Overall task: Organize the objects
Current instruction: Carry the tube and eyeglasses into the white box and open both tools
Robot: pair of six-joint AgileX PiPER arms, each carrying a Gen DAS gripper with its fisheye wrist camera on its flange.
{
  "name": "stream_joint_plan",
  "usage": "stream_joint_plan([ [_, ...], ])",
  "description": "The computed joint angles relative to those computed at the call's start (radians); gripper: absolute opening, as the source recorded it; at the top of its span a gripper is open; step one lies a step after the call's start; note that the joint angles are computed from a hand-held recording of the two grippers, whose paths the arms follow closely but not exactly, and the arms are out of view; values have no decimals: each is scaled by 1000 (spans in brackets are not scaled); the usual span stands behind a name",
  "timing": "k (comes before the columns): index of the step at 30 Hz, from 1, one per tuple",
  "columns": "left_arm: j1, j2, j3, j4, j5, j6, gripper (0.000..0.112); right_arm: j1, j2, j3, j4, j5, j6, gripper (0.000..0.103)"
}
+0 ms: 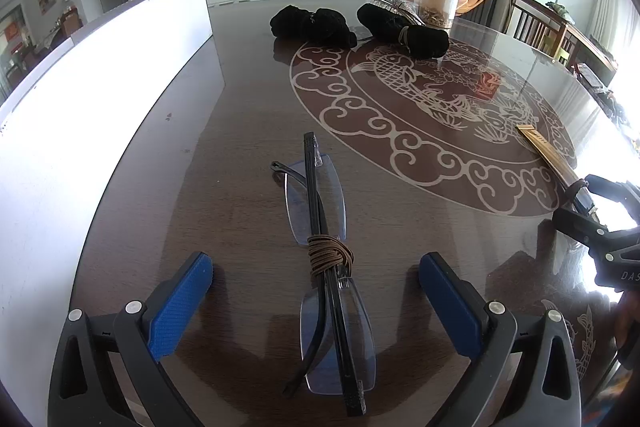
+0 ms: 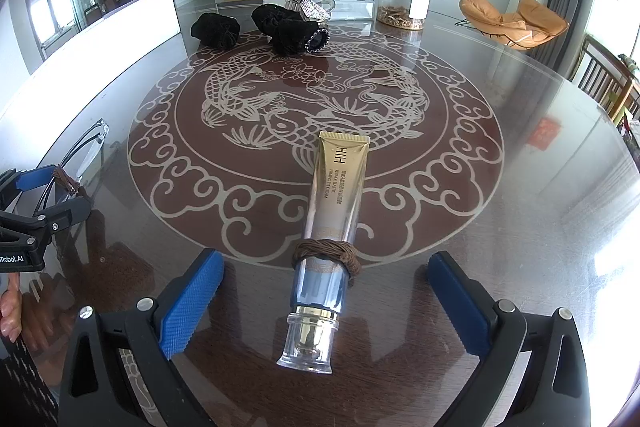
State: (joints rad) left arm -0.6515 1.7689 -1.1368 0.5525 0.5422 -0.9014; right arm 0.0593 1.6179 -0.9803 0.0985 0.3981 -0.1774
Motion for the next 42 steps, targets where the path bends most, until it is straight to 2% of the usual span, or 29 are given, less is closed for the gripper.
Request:
stream_joint_plan([
  [6, 1, 3, -6, -19, 6, 22, 103, -5, 4, -4, 23, 4, -21, 103],
  [8, 11, 5, -19, -74, 15, 98, 103, -6, 6, -4, 28, 3, -26, 103],
  [10, 31, 12, -55, -188, 57, 249, 103, -10, 11, -9, 40, 8, -40, 103],
  [12, 49, 27, -102, -277, 120, 362, 103, -16, 31, -58, 46, 82, -65, 103],
  [13, 52, 32, -117, -286, 138, 380, 103, -22, 55, -114, 45, 159, -78, 102],
  [14, 56, 24, -112, -293, 124, 402, 90, -30, 78, -166, 52, 226, -87, 95],
  [15, 56, 17, -106, -289, 110, 410, 72, -36, 96, -207, 55, 270, -96, 81],
  [16, 56, 12, -104, -289, 97, 418, 48, -32, 118, -255, 23, 311, -84, 72],
  [18, 53, 7, -102, -280, 76, 417, 12, -37, 159, -343, 18, 378, -97, 27],
  [22, 78, -66, -12, -335, -22, 414, 11, -60, 189, -409, 94, 470, -149, 26],
  [26, 109, -207, 104, -354, -108, 380, 11, -134, 113, -344, 307, 485, -251, 26],
  [30, 167, -335, 154, -430, -129, 420, 11, -126, 46, -330, 401, 487, -287, 26],
  [33, 248, -420, 146, -513, -97, 512, 11, -69, 41, -403, 433, 507, -270, 26],
  [36, 393, -484, 101, -676, -29, 698, 11, 21, 61, -507, 457, 513, -241, 26],
  [38, 516, -499, 58, -741, 35, 794, 11, 110, 115, -626, 455, 513, -191, 26],
  [42, 741, -464, 7, -812, 115, 923, 11, 277, 269, -923, 418, 549, -74, 26],
])
